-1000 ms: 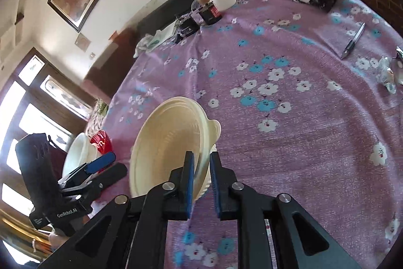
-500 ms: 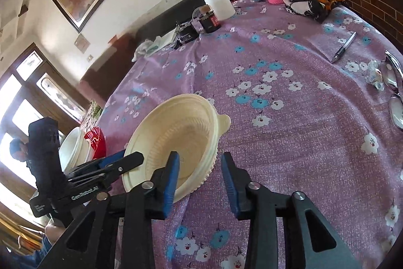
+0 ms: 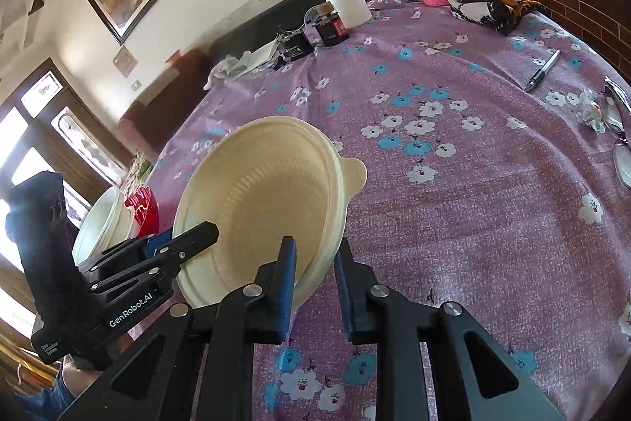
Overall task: Organize plates and bowls
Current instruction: 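Carry the beige bowl with both grippers over the red plate stack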
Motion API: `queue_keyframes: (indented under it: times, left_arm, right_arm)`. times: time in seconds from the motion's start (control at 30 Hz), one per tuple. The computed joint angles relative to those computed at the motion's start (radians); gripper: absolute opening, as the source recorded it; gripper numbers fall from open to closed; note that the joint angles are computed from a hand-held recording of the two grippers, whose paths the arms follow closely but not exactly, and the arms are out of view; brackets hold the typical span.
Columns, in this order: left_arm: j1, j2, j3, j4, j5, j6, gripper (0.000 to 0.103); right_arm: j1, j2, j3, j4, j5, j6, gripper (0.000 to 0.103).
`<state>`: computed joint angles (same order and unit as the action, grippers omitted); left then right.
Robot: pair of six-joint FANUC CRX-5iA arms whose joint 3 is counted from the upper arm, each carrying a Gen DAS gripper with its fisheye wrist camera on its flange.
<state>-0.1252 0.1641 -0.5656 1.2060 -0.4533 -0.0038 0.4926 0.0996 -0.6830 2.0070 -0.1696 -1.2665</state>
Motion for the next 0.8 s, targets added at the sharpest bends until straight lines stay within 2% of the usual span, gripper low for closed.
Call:
queue_keyframes:
  times: [0.37,0.8]
  left_arm:
    - [-0.021,-0.032,-0.043,0.093,0.043,-0.092,0.023]
    - [-0.016,-0.048,-0.061,0.138,0.043,-0.130,0.023]
  right_arm:
    - [0.008,0.008,0.006,-0.003,0.000,-0.008,0.021]
    - [0.032,0.022,0.020,-0.062,-0.008,0.045,0.021]
